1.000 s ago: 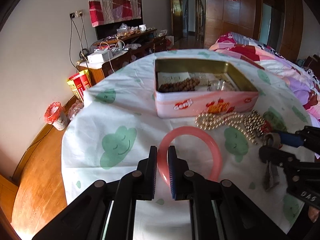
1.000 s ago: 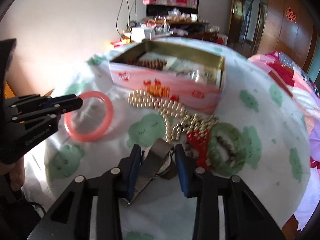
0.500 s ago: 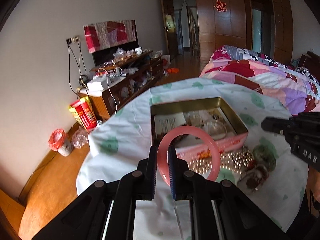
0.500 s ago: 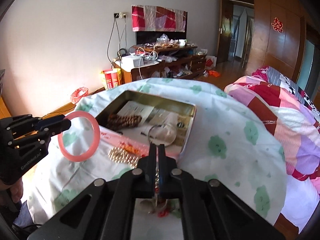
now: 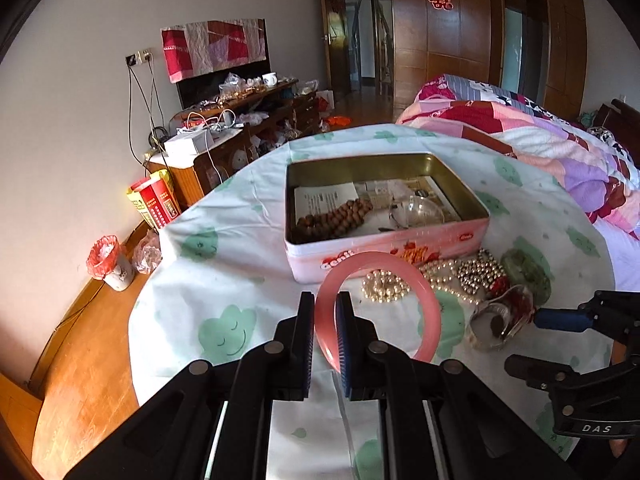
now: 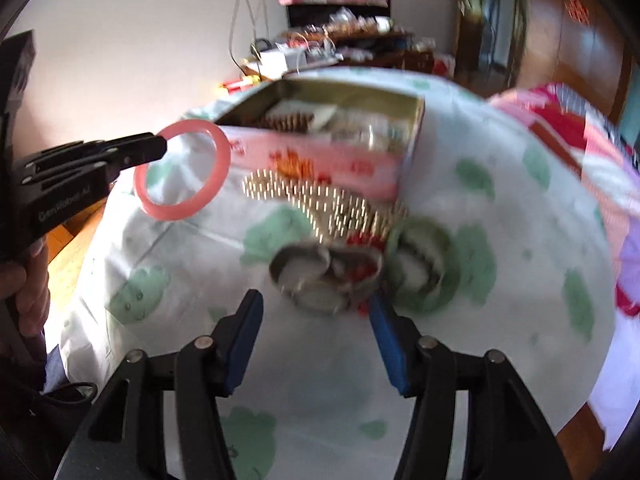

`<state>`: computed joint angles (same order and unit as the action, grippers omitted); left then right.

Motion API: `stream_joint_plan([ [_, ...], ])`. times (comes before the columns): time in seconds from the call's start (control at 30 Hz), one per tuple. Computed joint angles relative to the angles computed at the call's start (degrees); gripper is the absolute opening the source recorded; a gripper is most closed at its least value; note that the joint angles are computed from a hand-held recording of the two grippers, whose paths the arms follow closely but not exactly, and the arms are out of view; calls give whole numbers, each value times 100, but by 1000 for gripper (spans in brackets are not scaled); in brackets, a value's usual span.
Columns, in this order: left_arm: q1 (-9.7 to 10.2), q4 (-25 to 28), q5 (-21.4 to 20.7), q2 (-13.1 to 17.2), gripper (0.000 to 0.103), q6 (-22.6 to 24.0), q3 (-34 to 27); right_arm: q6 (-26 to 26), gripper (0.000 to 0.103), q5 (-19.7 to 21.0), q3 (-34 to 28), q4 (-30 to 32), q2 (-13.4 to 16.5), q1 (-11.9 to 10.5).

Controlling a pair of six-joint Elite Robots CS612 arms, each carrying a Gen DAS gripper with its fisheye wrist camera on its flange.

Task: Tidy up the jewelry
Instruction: 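Lift the wristwatch with the right gripper while the left gripper holds the pink bangle above the tin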

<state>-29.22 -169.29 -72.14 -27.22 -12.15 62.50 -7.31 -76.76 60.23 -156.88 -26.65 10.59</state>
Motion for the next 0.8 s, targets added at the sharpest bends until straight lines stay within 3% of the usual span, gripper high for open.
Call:
stream_joint_plan([
  [0.2, 7, -59, 23, 4, 10, -37, -3, 495, 58, 353, -297, 179, 167, -59],
  [0.33, 18, -11, -21, 27, 10, -30, -36, 650, 58, 140, -504, 217, 278, -29],
  [0.4, 18, 6, -39, 34, 10, -27, -40, 692, 49, 56, -564, 151, 319, -13],
  [0.43, 19, 14, -41, 36, 10, -26, -43, 675, 32, 35, -577, 141, 325, -8],
  [0.53, 25, -1, -51, 39, 10, -36, -54, 484, 32, -29, -516, 73, 298, 9],
  [0.57, 31, -13, -49, 36, 10, -31, -55, 446, 28, 17, -487, 59, 281, 5],
  [0.63, 39, -34, -82, 29, 10, -10, -77, 382, 10, 1, -395, -88, 231, 10],
  [0.8, 40, -65, -55, 35, 10, 120, -172, 90, 9, -103, -360, -195, 151, 41],
])
